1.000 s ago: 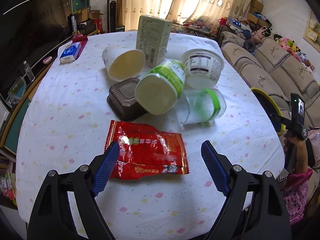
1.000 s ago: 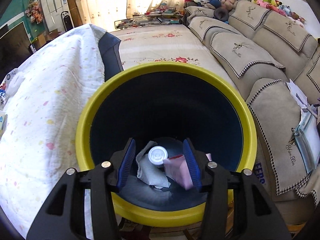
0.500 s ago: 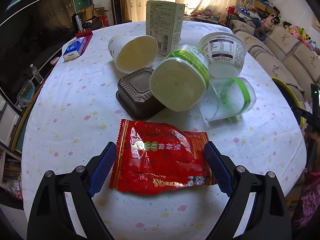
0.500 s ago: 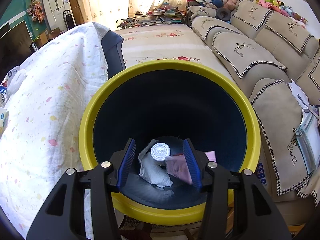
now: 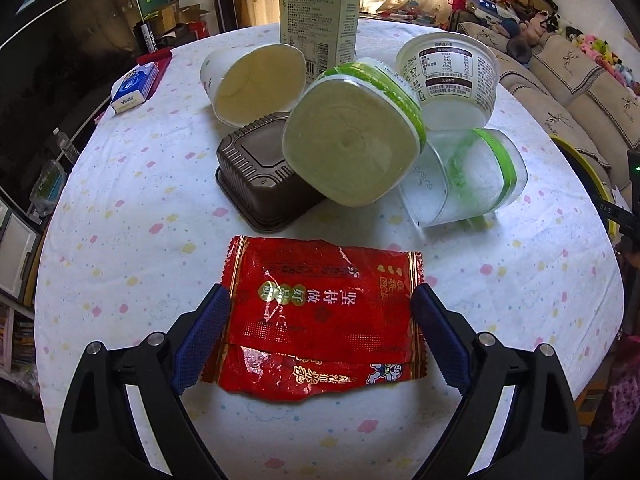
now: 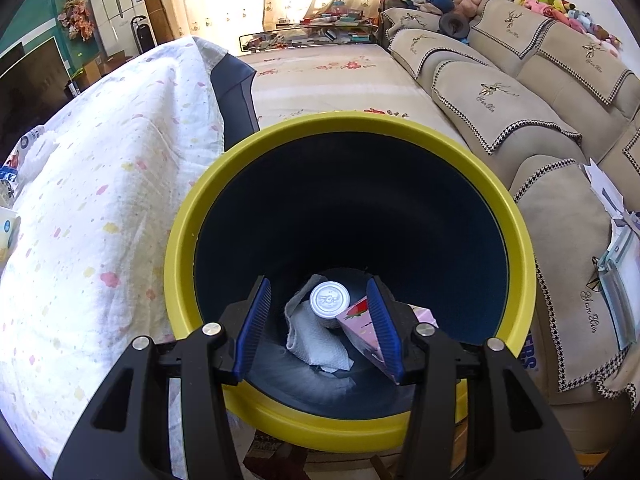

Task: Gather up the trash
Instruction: 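Grasp the red snack wrapper with the left gripper and lift it, then carry the red wrapper over the yellow bin and open the left gripper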

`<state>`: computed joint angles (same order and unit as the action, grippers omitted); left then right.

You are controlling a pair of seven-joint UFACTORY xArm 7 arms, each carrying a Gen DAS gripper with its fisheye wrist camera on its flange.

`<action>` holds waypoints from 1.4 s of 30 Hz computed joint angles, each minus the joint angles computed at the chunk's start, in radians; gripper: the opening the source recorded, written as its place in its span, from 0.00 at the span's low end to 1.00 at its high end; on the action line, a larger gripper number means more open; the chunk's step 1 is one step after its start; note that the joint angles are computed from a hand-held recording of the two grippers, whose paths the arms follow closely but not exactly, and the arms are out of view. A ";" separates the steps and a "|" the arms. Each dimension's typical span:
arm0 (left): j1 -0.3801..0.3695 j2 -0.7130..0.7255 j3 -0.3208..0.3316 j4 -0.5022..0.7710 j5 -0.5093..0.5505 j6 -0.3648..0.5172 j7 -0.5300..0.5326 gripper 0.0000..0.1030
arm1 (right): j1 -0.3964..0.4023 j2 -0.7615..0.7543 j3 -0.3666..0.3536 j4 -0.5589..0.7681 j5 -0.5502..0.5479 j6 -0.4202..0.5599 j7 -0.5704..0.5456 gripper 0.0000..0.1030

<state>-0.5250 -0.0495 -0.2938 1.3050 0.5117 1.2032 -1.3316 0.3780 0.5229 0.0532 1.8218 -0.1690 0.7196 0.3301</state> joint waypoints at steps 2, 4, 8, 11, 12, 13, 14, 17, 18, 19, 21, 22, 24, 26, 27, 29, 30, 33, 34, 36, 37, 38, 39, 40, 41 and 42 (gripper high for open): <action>-0.003 0.001 -0.003 0.002 0.006 0.004 0.003 0.83 | -0.002 -0.001 0.002 -0.003 0.003 -0.003 -0.002 0.47; -0.006 -0.004 -0.005 -0.003 0.012 0.000 0.002 0.74 | -0.004 -0.004 0.004 -0.007 0.007 -0.007 -0.005 0.47; -0.011 -0.007 -0.013 0.002 0.027 0.005 -0.011 0.56 | -0.007 -0.009 0.008 -0.015 0.017 -0.016 -0.012 0.47; -0.015 -0.013 -0.016 0.000 0.034 0.003 -0.030 0.36 | -0.010 -0.015 0.011 -0.022 0.023 -0.022 -0.018 0.47; -0.013 -0.023 -0.014 -0.009 0.030 -0.012 -0.037 0.28 | -0.011 -0.019 0.011 -0.027 0.025 -0.025 -0.019 0.47; -0.010 -0.033 -0.012 -0.022 0.025 -0.026 -0.038 0.23 | -0.012 -0.021 0.011 -0.029 0.027 -0.027 -0.020 0.47; -0.008 -0.038 -0.014 -0.027 0.023 -0.032 -0.040 0.21 | -0.013 -0.023 0.011 -0.031 0.028 -0.029 -0.020 0.47; -0.010 -0.034 -0.029 -0.014 0.031 -0.011 -0.034 0.15 | -0.016 -0.033 0.011 -0.044 0.031 -0.039 -0.020 0.47; -0.012 -0.034 -0.032 -0.013 0.033 -0.007 -0.032 0.14 | -0.017 -0.038 0.011 -0.050 0.032 -0.042 -0.020 0.47; -0.017 -0.030 -0.037 -0.003 0.034 0.003 -0.027 0.13 | -0.018 -0.042 0.012 -0.054 0.033 -0.045 -0.021 0.47; -0.024 -0.030 -0.040 0.005 0.031 0.004 -0.017 0.12 | -0.020 -0.051 0.014 -0.066 0.035 -0.051 -0.022 0.47; -0.028 -0.031 -0.042 0.009 0.027 0.003 -0.009 0.12 | -0.021 -0.056 0.014 -0.070 0.036 -0.055 -0.022 0.47; -0.036 -0.032 -0.045 0.021 0.018 -0.001 0.004 0.12 | -0.024 -0.063 0.016 -0.079 0.038 -0.061 -0.024 0.47; -0.042 -0.033 -0.050 0.029 0.015 -0.010 0.012 0.12 | -0.027 -0.070 0.018 -0.088 0.041 -0.068 -0.027 0.47; -0.047 -0.029 -0.054 0.041 0.018 -0.012 0.017 0.12 | -0.027 -0.075 0.018 -0.093 0.042 -0.072 -0.026 0.47; -0.055 -0.021 -0.058 0.058 0.027 -0.022 0.023 0.12 | -0.031 -0.085 0.019 -0.105 0.045 -0.081 -0.026 0.47; -0.059 -0.013 -0.060 0.073 0.036 -0.027 0.027 0.12 | -0.031 -0.090 0.019 -0.110 0.045 -0.085 -0.025 0.47; -0.079 0.042 -0.060 0.150 0.081 -0.050 0.060 0.12 | -0.033 -0.110 0.018 -0.133 0.042 -0.103 -0.021 0.47; -0.088 0.064 -0.055 0.179 0.091 -0.058 0.074 0.12 | -0.035 -0.118 0.018 -0.142 0.042 -0.108 -0.020 0.47; -0.105 0.110 -0.039 0.234 0.109 -0.088 0.110 0.12 | -0.039 -0.135 0.018 -0.160 0.040 -0.120 -0.018 0.47; -0.116 0.152 -0.029 0.286 0.118 -0.106 0.141 0.12 | -0.040 -0.143 0.017 -0.169 0.037 -0.125 -0.016 0.47; -0.127 0.182 -0.018 0.325 0.122 -0.122 0.166 0.12 | -0.042 -0.151 0.015 -0.179 0.035 -0.130 -0.013 0.48; -0.138 0.235 -0.008 0.390 0.122 -0.144 0.210 0.12 | -0.045 -0.160 0.014 -0.189 0.033 -0.136 -0.009 0.50; -0.151 0.276 0.002 0.445 0.121 -0.150 0.242 0.12 | -0.049 -0.171 0.012 -0.202 0.030 -0.144 -0.005 0.50; -0.165 0.331 0.011 0.518 0.121 -0.151 0.284 0.12 | -0.053 -0.180 0.011 -0.214 0.029 -0.149 -0.001 0.50; -0.180 0.395 0.020 0.604 0.120 -0.150 0.332 0.12 | -0.058 -0.191 0.009 -0.229 0.028 -0.157 0.003 0.50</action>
